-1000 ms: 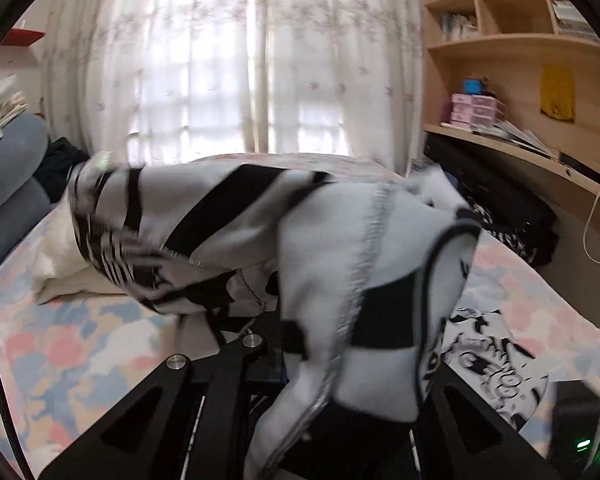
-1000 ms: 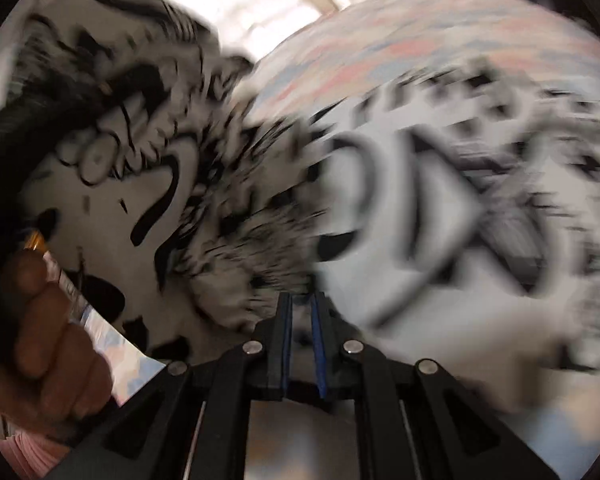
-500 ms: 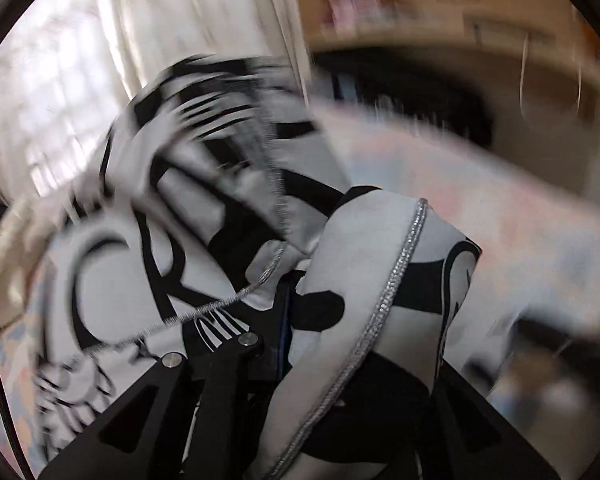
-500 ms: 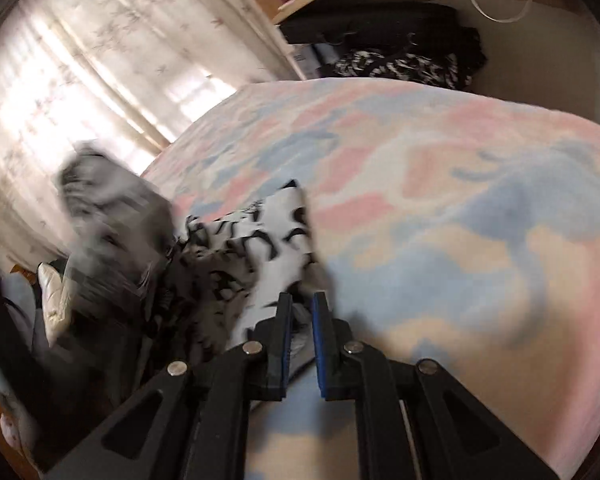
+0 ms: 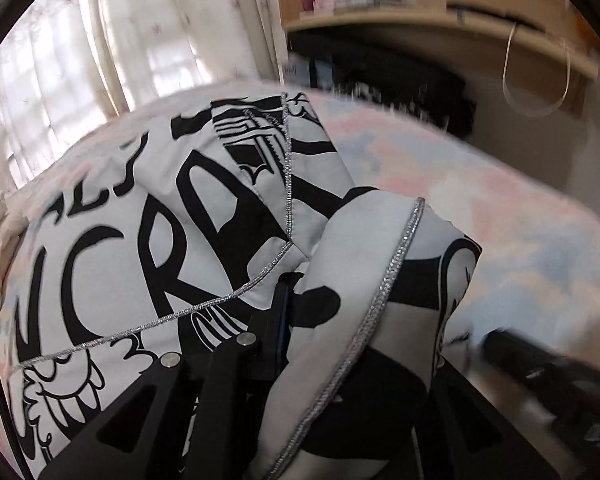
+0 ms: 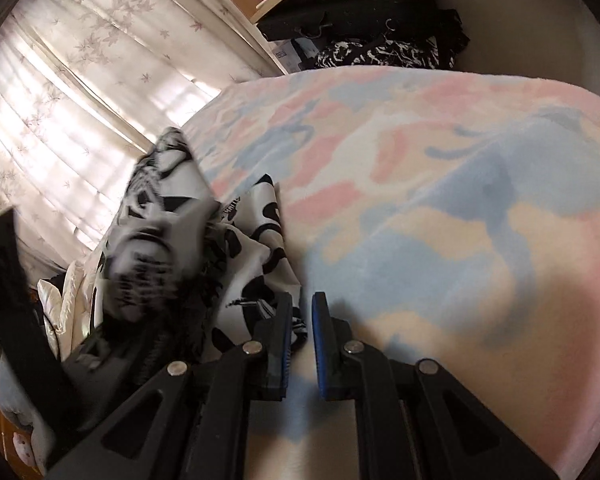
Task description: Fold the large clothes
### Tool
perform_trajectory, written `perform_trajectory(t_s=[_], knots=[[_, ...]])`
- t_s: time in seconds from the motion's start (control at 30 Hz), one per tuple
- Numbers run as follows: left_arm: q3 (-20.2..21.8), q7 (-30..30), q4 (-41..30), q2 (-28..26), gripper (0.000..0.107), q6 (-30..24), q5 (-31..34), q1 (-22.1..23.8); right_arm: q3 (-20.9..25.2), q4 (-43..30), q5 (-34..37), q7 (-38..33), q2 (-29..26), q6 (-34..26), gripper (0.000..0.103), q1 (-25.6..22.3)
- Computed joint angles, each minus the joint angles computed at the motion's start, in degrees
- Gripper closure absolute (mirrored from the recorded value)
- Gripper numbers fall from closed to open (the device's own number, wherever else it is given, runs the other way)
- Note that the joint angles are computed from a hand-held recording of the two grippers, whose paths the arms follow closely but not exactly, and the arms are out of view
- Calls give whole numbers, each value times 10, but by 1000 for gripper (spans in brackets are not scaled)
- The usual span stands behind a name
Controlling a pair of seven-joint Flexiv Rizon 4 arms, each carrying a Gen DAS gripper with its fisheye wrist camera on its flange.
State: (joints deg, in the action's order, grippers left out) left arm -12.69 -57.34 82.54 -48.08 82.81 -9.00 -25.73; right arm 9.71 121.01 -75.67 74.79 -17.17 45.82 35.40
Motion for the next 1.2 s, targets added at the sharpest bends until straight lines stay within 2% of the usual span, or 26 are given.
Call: perform_trajectory(t_s=[0.13, 0.2, 0.3, 0.37, 0.4, 0.43, 0.47, 0.5, 0.57, 0.67, 0.73, 0.8, 0.87, 0.97, 1.07, 1.13, 1.2], knots=[[1, 2, -13, 3, 94, -29, -3, 0, 2, 1, 12, -15, 4, 0, 93, -2], [15, -5, -42, 1, 90, -67, -3, -16, 2, 1, 13, -19, 6, 4, 93, -3], [20, -11, -54, 11, 80, -130, -9, -13, -1, 5, -4, -10, 12, 22, 93, -9], [5, -5, -45, 22, 52, -156, -21, 2, 1, 3, -3, -13, 17, 22, 93, -10], [-2, -3, -34, 29, 45, -154, -28, 8, 4, 1, 3, -19, 18, 16, 92, -8], [-11, 3, -24, 34, 33, -146, -35, 16, 6, -1, 9, -25, 20, 10, 86, -7], [-18, 10, -10, 41, 31, -132, -39, 22, 7, -2, 7, -27, 23, 7, 82, -5], [-23, 17, 1, 49, 31, -127, -41, 27, 7, -3, 6, -27, 25, 5, 76, -4], [-42, 37, 22, 66, 31, -129, -55, 42, 11, -6, 9, -33, 31, -5, 75, -1], [-95, 85, 85, 106, 31, -101, -102, 90, 17, -14, 16, -64, 41, -15, 75, 2], [-115, 105, 109, 128, 31, -91, -132, 114, 19, -23, 27, -97, 45, -24, 74, 3], [-116, 118, 119, 145, 31, -96, -155, 127, 20, -35, 35, -134, 48, -31, 69, 3], [-96, 115, 120, 160, 31, -106, -166, 127, 19, -50, 45, -180, 45, -38, 66, 3], [-74, 111, 113, 169, 31, -113, -185, 136, 5, -65, 43, -238, 33, 26, 51, -19], [-24, 72, 85, 156, 31, -128, -170, 127, -17, -70, 36, -261, 8, 151, 50, -56], [5, 37, 52, 137, 33, -168, -158, 126, -25, -72, 76, -296, -19, 241, 50, -82], [17, 13, 22, 115, 37, -203, -148, 129, -34, -75, 111, -332, -43, 300, 50, -93]])
